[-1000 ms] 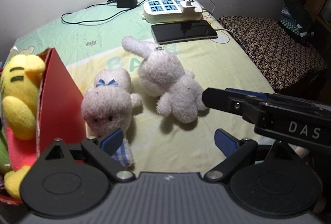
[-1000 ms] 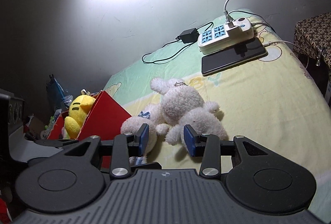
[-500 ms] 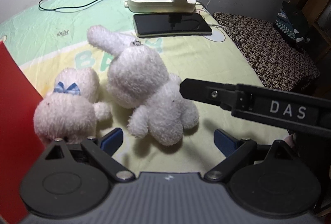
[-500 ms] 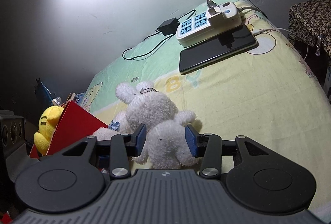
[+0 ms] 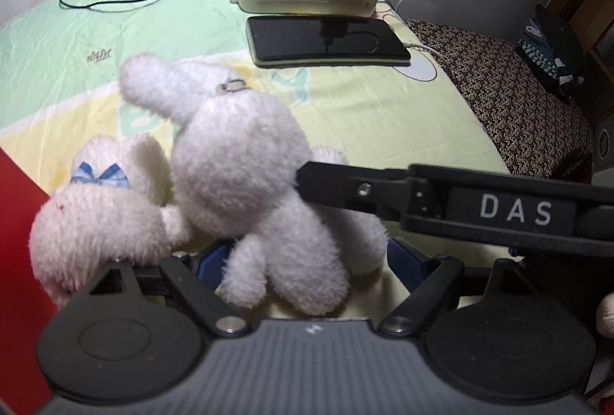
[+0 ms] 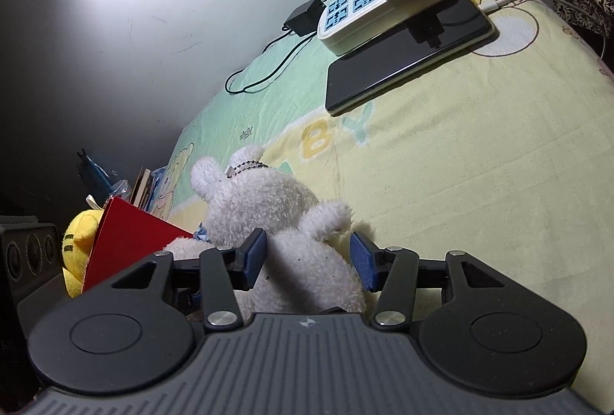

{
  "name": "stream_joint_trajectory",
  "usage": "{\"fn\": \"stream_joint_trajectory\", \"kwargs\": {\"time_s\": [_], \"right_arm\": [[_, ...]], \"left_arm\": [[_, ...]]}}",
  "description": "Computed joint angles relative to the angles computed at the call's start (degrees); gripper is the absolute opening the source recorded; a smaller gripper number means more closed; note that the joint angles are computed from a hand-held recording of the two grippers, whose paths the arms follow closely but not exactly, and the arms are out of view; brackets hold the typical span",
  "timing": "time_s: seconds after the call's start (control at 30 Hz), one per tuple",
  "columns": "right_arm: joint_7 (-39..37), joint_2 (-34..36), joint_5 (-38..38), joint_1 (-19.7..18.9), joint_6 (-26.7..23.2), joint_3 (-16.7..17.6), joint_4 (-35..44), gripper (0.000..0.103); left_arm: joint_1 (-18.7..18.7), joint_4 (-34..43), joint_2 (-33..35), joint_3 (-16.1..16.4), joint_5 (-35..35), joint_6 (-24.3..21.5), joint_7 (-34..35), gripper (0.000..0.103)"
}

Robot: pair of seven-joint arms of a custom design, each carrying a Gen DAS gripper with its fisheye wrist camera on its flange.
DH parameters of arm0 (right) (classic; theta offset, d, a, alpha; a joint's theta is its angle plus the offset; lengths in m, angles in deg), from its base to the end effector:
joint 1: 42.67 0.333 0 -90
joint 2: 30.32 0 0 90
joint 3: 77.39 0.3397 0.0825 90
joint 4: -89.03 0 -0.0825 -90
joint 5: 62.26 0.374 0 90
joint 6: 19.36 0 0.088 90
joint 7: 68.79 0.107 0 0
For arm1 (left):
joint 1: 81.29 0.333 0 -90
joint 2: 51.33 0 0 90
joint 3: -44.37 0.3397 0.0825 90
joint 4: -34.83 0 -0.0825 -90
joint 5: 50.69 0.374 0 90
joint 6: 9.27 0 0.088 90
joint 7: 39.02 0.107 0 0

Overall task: Organize objects
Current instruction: 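Close the right gripper on the white bunny plush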

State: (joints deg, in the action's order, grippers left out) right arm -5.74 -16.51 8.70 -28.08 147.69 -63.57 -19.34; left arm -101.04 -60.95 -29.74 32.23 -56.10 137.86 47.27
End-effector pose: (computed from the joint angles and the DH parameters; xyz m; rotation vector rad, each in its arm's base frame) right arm 0.5929 0.2407 0.4656 -1.3816 1.6740 0.1137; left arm 0.6063 -0.3505 0.4754 -1.6262 2.4289 -0.7977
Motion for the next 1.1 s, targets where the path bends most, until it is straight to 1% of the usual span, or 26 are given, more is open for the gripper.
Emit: {"fn": "stream_joint_trajectory", "kwargs": {"time_s": [0.03,0.07,0.13,0.2,0.23,0.3,0.43,0.53,0.63,0.93,1.1], "right_arm": [[0.1,0.4,-0.5,0.1,-0.1,-0.1,0.3,0.058],[-0.3,0.6,0.0,-0.2,-0.2,0.1,0.5,0.058],[-2.2,1.0,3.4,-1.3,-1.9,0.7,1.1,0.057],[-4.1,1.1,6.6,-1.9,-4.3,0.5,1.4,0.053],[-5.5,1.0,8.9,-2.2,-5.8,0.4,1.4,0.046],[-6.5,0.6,11.4,-2.0,-8.6,-0.4,1.3,0.043],[-6.4,-0.8,11.2,0.1,-8.5,-2.0,0.3,0.038],[-6.3,-2.1,11.9,0.9,-8.7,-2.8,-1.0,0.037],[-5.5,-3.9,12.1,1.8,-8.6,-3.4,-2.8,0.036],[-2.6,-10.1,11.7,5.2,-5.7,-4.5,-9.3,0.036],[-2.2,-13.4,12.6,7.5,-4.1,-4.8,-12.4,0.036]], "left_arm": [[-0.2,0.2,0.2,0.2,0.5,0.1,-0.2,0.083],[-0.4,0.5,0.5,0.4,0.8,0.2,-0.4,0.083],[-0.2,0.8,0.9,0.2,0.5,0.4,-0.2,0.083],[0.0,0.9,1.1,0.0,0.0,0.6,0.1,0.082],[-0.1,0.9,1.1,0.1,0.1,0.7,0.1,0.082],[-0.3,1.2,1.3,0.1,0.5,0.1,0.5,0.081],[-0.5,0.9,1.0,0.2,1.0,-0.3,0.7,0.08],[0.4,0.2,0.1,-0.6,-0.8,-1.0,2.0,0.078],[1.3,-0.8,-1.1,-1.5,-3.1,-2.2,3.9,0.077],[1.0,-7.1,-6.5,-2.4,-4.8,-1.9,6.8,0.077],[1.1,-12.1,-11.0,-2.7,-5.7,-1.1,9.1,0.077]]}}
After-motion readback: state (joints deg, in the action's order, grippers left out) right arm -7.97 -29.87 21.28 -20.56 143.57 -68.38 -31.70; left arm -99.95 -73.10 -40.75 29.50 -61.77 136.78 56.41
